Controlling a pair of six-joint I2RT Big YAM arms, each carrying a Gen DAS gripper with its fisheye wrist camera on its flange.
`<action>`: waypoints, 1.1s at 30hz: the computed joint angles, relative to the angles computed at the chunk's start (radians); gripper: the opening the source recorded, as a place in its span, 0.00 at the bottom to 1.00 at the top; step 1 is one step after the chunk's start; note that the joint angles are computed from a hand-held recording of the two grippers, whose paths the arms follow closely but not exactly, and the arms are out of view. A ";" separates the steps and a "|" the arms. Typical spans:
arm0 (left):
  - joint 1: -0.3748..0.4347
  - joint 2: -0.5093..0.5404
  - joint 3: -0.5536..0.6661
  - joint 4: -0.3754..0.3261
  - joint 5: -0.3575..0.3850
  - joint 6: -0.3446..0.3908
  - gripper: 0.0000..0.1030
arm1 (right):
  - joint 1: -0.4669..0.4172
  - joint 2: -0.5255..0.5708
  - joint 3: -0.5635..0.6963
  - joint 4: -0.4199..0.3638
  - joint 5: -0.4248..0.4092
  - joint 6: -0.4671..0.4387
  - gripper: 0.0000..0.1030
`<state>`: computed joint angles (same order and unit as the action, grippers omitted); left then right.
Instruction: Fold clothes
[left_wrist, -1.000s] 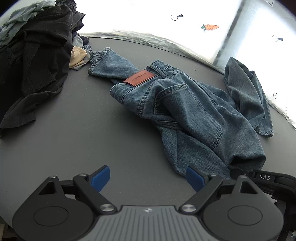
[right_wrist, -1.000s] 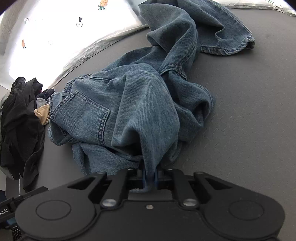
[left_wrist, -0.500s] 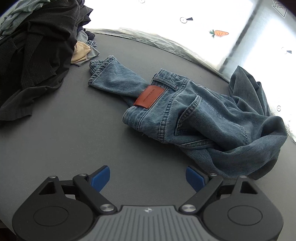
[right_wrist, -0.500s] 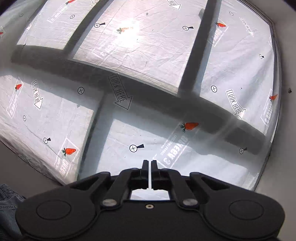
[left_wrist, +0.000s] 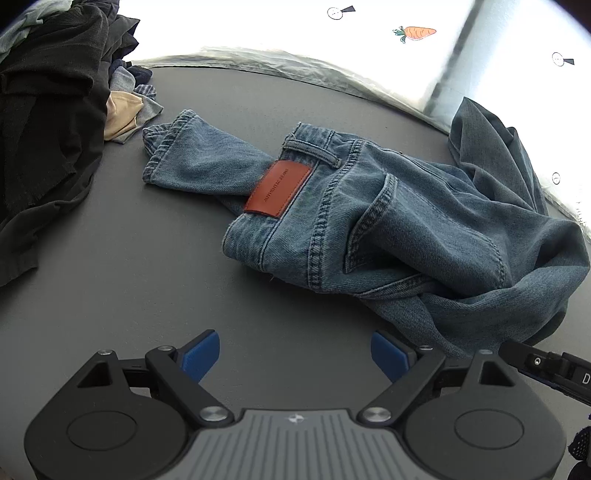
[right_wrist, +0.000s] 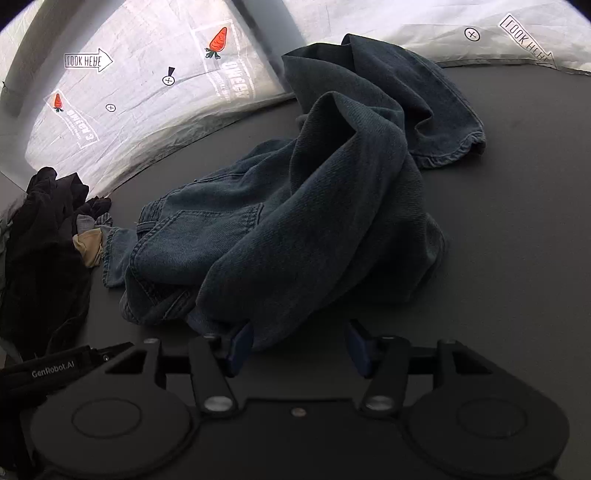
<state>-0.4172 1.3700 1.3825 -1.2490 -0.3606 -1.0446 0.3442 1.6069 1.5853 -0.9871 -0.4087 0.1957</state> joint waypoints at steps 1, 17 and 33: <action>0.006 0.000 -0.002 -0.002 0.004 0.007 0.87 | 0.010 0.014 0.002 0.005 -0.020 0.010 0.58; 0.035 -0.002 -0.008 -0.012 -0.004 -0.021 0.87 | 0.065 -0.025 0.025 0.232 0.209 -0.178 0.08; -0.020 0.024 0.026 0.029 -0.012 0.048 0.87 | -0.022 -0.143 -0.031 0.546 0.560 -0.559 0.14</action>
